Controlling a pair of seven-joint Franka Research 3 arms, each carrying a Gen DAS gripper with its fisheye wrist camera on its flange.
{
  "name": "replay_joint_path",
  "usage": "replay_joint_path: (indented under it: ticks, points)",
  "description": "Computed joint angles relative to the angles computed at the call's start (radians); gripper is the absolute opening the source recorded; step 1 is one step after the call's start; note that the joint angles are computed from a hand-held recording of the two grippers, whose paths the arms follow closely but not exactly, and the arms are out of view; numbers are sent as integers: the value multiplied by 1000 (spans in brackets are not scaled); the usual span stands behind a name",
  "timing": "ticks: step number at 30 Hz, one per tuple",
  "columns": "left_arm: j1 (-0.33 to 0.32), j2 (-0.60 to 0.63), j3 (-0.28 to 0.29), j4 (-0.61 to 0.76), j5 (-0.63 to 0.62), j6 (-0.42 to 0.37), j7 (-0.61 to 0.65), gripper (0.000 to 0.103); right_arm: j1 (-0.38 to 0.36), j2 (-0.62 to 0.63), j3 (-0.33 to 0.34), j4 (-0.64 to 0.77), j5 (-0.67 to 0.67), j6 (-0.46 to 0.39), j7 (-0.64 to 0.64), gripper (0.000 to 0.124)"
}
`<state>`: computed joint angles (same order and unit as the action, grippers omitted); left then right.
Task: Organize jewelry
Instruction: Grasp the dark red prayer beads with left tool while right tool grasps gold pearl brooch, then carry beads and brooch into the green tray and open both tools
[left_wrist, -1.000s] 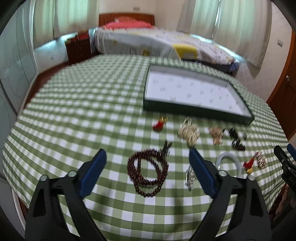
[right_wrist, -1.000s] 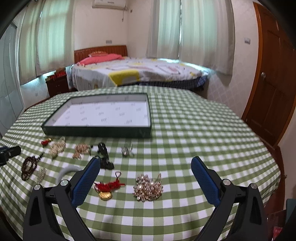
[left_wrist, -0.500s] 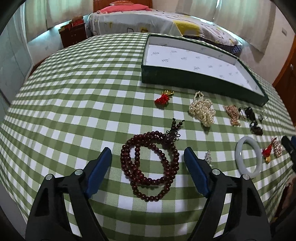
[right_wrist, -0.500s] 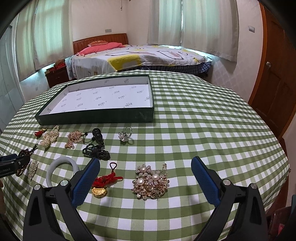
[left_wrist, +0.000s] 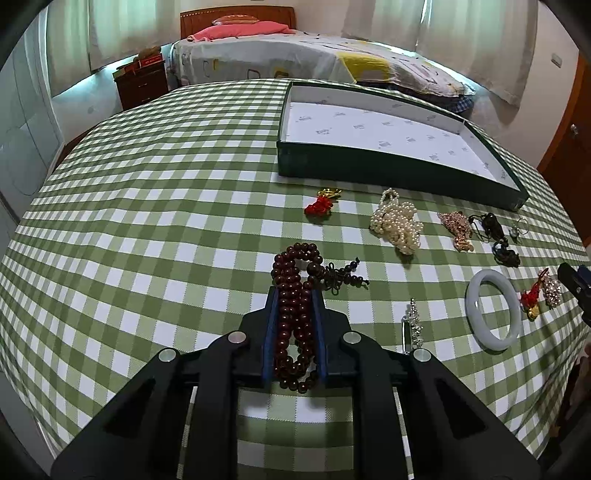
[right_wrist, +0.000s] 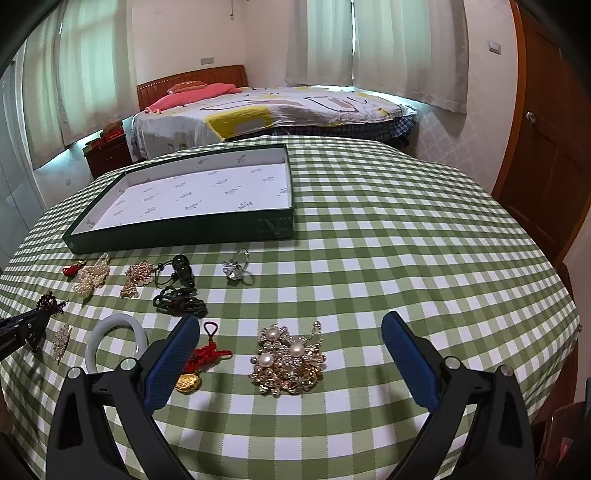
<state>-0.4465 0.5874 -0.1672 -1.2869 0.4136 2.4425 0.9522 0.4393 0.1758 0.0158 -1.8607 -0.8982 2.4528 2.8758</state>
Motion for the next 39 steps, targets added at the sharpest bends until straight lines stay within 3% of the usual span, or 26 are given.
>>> replay_joint_path:
  ticks: [2, 13, 15, 16, 23, 39]
  points:
    - [11, -11, -7, -22, -9, 43, 3, 11, -2, -5, -1, -6, 4, 3, 6, 96]
    - [6, -23, 6, -33, 14, 68, -21, 11, -21, -19, 7, -46, 68, 45, -14, 91]
    - [8, -20, 3, -30, 12, 66, -18, 11, -26, -19, 10, -50, 101, 59, -42, 51]
    - [9, -18, 2, -27, 10, 64, -16, 11, -29, -14, 12, -48, 128, 67, -57, 47]
    - [10, -19, 1, -30, 7, 64, -13, 11, -14, 11, 5, -33, 203, 85, -110, 47]
    - [7, -16, 4, -26, 9, 65, -16, 11, 9, 4, -11, -31, 173, 96, -116, 44]
